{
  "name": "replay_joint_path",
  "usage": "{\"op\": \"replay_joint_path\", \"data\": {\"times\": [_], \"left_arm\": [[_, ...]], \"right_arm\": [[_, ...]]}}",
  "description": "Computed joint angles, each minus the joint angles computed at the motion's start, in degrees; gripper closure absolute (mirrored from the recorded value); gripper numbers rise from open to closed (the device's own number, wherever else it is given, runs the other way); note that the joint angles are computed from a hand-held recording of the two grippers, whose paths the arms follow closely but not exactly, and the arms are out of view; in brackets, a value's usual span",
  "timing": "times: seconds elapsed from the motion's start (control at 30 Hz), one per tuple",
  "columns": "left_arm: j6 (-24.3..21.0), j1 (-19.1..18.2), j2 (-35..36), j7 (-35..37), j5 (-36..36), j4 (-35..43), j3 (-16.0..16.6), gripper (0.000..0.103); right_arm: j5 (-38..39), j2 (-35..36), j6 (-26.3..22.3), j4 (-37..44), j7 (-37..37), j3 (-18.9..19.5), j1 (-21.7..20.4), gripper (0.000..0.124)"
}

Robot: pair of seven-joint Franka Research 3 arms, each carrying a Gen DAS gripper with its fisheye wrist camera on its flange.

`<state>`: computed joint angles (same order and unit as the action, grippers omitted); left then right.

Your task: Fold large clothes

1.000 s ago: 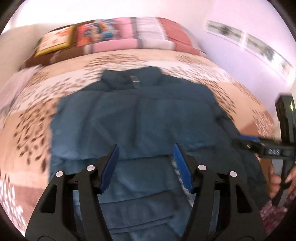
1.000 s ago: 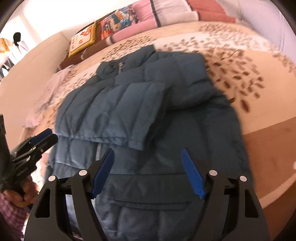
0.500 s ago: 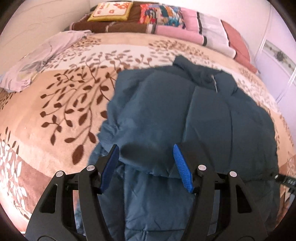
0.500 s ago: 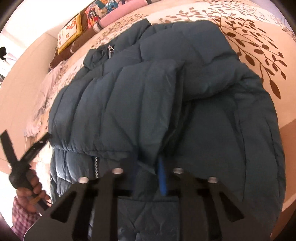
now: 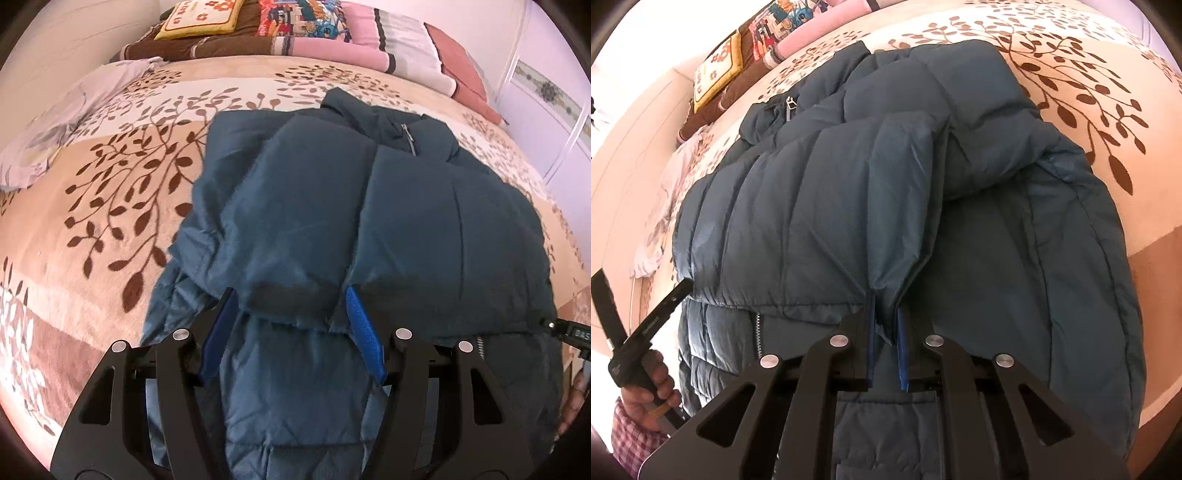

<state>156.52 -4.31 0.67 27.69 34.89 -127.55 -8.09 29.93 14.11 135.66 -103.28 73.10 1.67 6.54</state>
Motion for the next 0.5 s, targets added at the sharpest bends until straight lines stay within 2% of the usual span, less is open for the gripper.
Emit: {"op": "replay_joint_path", "data": {"times": [0.2, 0.3, 0.5], "left_arm": [[1.17, 0.91, -7.09, -1.36, -1.15, -6.68, -0.32, 0.043], [1.22, 1.40, -11.06, -0.75, -3.09, -10.35, -0.63, 0.043], [1.24, 1.76, -18.67, -0.02, -7.84, -17.08, -0.97, 0.043]], "right_arm": [[-1.93, -0.42, 0.75, -0.59, -0.11, -0.22, 0.60, 0.111], [-4.18, -0.66, 0.81, -0.70, 1.22, -0.45, 1.19, 0.096], [-2.66, -3.74, 1.00, -3.57, -1.22, -0.46, 0.37, 0.085]]}}
